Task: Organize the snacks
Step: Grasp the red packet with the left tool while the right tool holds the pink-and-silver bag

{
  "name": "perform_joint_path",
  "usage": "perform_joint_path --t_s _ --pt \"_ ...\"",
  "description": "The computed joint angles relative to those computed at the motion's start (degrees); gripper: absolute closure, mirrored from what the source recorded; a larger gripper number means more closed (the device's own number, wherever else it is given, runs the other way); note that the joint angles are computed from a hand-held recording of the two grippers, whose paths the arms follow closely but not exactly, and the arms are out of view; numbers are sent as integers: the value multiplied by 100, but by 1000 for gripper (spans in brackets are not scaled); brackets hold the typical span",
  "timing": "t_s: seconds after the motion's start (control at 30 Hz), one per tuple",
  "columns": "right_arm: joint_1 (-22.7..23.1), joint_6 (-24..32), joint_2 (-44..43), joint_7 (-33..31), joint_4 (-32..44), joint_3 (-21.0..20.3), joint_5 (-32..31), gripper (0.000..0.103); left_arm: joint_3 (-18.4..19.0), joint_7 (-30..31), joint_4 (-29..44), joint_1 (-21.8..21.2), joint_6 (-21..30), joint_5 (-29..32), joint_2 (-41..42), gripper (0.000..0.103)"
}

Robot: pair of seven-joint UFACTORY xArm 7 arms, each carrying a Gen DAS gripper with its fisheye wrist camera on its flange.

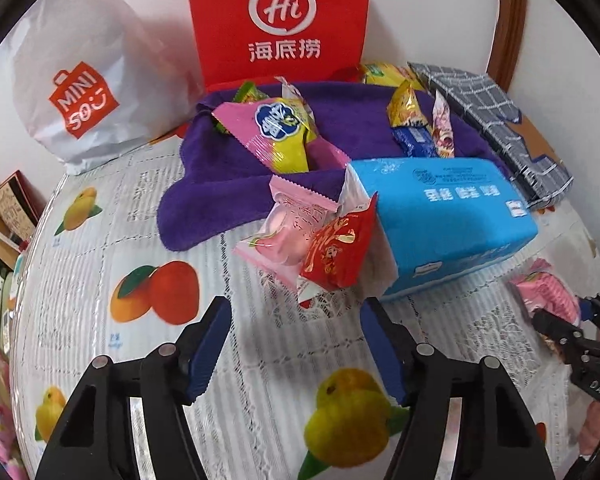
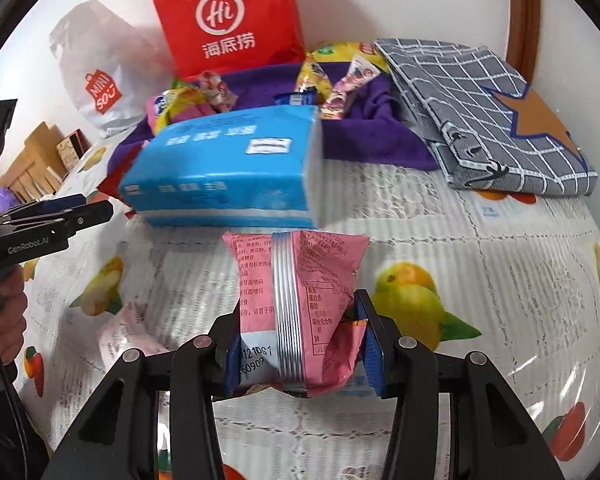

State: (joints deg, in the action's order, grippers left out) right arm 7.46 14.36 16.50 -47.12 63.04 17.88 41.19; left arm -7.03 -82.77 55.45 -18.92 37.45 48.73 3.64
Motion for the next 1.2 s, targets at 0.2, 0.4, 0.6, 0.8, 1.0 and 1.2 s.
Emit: perform_joint_path --t_s 0.2,0.4,0.6,0.8,1.0,1.2 --pt "-79 63 90 63 93 -20 38 55 104 261 284 -8 -75 -67 337 55" --pt "-14 -47 103 255 70 -52 -160 55 215 420 212 5 -489 -273 316 91" --pt "-23 -111 15 315 -45 2 -216 55 142 -3 -423 102 -1029 -106 -295 97" --pt "-114 -123 -139 78 -193 124 75 55 -167 -228 -1108 343 -1436 -266 -931 97" --pt "-45 -181 -358 -347 -439 109 517 55 -497 -292 -1503 560 -1571 -600 -1154 97" --pt "92 -141 -464 -587 -514 -41 789 55 -609 -484 -1354 694 -1359 -352 -1099 62"
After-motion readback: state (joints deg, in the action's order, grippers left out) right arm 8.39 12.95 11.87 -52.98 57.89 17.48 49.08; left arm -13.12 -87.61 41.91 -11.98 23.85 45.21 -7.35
